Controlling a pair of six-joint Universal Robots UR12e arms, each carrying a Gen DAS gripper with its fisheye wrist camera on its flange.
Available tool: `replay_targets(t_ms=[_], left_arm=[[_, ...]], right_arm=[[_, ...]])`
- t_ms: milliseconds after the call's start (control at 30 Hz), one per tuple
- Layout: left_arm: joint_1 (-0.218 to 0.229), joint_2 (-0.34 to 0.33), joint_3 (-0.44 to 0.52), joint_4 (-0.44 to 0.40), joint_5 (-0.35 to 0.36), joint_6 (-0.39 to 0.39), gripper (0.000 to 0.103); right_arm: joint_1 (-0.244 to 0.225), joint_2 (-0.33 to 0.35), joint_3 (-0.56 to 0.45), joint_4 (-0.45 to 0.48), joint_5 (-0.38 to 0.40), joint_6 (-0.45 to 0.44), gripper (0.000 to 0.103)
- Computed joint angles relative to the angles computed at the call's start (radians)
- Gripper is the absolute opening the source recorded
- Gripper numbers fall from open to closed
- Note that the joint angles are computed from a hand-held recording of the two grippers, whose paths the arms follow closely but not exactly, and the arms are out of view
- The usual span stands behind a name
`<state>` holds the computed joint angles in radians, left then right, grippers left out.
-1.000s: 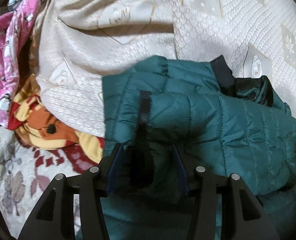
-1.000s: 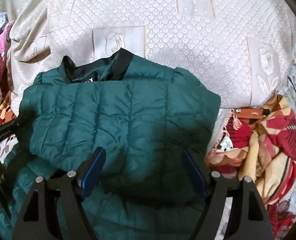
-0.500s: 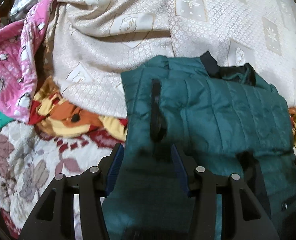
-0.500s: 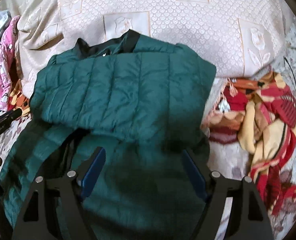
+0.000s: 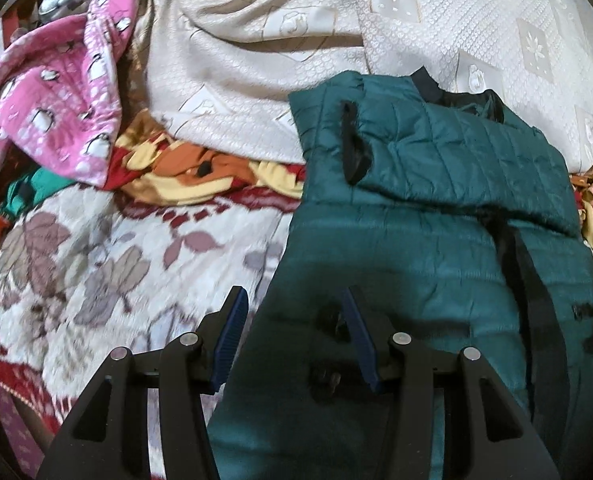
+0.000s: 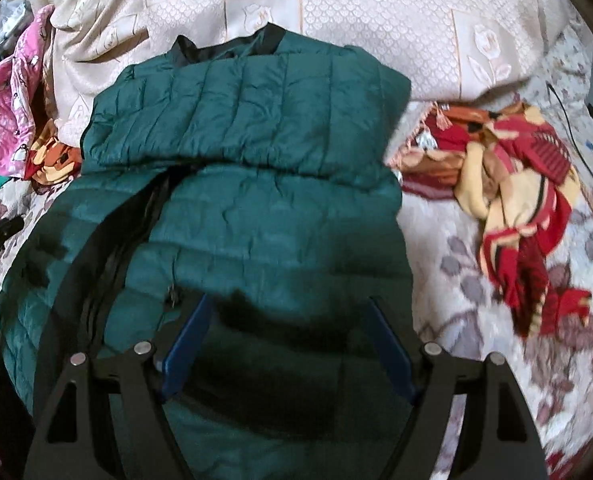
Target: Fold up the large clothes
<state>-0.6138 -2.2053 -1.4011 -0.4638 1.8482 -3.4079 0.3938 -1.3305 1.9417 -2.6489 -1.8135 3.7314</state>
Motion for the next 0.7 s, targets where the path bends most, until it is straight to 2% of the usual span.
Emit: replay_targets(t_ms=[233, 367, 700], left_arm=[[-0.008, 0.036, -0.06, 0.002, -0.017, -0.046, 0.029], [-0.017, 0.046, -0.079, 0.005, -0.009, -0.051, 0.029], [-0.023, 0.075, -0.124, 0.011, -0.015, -0.053, 0.029]], right_arm=[[0.033, -0.015, 0.022, 0.009, -0.019, 0.072, 0.082], [0.044, -0.024, 0.033, 0.002, -0.004, 0.111, 0.082], [0.083, -0.038, 0.034, 0.028, -0.029, 0.123, 0.084]])
